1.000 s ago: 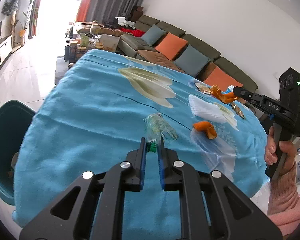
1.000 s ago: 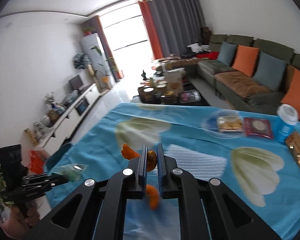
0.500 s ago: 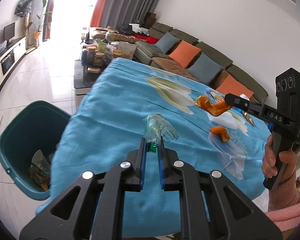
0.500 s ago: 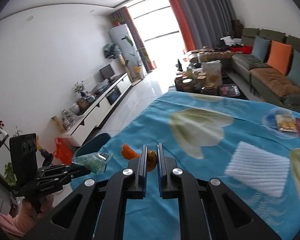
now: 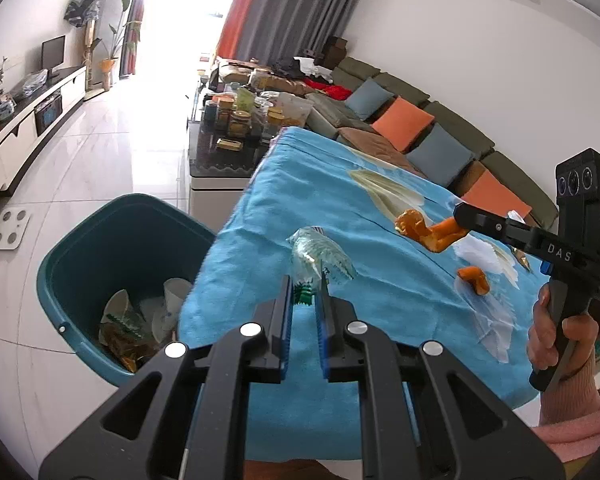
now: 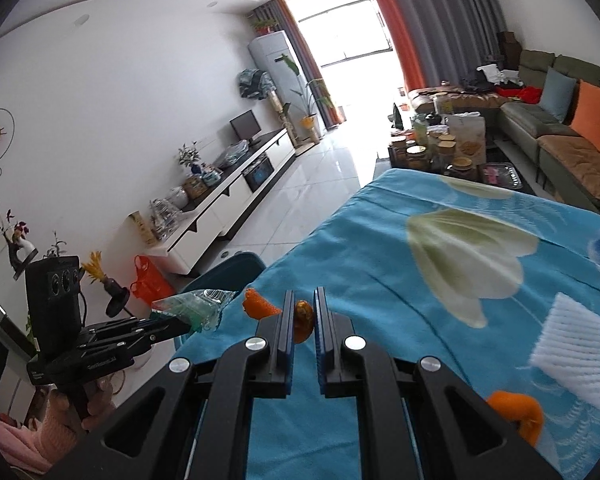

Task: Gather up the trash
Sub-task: 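Carry the plastic bottle and orange peel over the teal bin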

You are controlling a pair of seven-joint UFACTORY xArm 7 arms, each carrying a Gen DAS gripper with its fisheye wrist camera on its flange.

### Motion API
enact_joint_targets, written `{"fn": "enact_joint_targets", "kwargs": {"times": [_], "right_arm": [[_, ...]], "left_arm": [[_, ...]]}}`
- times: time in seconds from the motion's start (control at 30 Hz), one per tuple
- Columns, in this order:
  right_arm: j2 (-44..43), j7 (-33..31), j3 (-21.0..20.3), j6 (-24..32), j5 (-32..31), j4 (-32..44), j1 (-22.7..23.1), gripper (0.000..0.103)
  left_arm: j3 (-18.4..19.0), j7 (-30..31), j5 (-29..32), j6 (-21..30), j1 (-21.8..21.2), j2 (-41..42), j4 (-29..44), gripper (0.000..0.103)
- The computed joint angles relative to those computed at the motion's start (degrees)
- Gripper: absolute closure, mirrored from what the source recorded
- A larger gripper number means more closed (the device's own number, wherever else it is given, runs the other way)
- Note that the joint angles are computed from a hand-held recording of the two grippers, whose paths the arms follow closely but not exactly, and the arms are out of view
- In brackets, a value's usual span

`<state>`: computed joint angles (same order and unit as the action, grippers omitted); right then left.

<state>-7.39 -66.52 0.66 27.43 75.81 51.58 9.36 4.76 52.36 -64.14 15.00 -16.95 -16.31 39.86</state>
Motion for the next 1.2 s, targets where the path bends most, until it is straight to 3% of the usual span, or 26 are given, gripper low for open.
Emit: {"fn": "enact_joint_targets", "kwargs": {"times": [1.2], "right_arm": [[10.39,4.66,5.79,0.68,-4.69,9.45,1.09,0.095]], "left_arm": [[3.92,-4.12,4.55,-2.27,2.76,-0.33,-1.63,0.092]]}}
